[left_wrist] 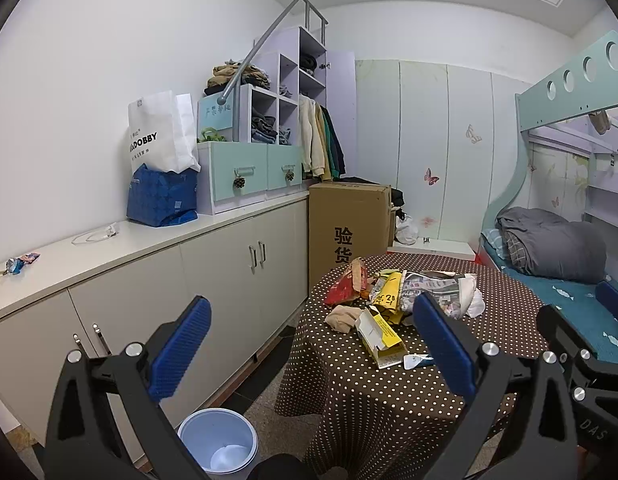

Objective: Collect trash

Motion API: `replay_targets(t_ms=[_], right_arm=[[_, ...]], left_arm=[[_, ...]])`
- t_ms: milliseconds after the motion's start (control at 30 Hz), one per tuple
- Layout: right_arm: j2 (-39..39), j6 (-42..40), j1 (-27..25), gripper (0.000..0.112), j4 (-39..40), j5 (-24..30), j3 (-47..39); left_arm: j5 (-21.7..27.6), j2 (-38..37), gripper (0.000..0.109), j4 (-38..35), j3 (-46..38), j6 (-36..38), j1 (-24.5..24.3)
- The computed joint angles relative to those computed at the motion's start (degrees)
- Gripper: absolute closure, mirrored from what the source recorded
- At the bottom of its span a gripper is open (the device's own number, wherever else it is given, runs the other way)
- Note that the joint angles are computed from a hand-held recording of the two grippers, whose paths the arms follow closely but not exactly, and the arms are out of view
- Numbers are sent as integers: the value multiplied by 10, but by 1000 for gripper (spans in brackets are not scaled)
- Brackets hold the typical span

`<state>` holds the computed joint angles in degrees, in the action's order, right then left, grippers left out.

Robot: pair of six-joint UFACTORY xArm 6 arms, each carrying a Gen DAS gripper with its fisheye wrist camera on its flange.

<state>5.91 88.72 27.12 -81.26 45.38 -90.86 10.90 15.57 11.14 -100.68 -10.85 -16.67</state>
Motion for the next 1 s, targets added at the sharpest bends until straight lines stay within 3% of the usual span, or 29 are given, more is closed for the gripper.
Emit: replay_targets(t_ms=[1000], right_arm=[[-6,-5,-2,15,3,-2,5]], left_arm=[[0,2,10,5,-2,-3,-1]])
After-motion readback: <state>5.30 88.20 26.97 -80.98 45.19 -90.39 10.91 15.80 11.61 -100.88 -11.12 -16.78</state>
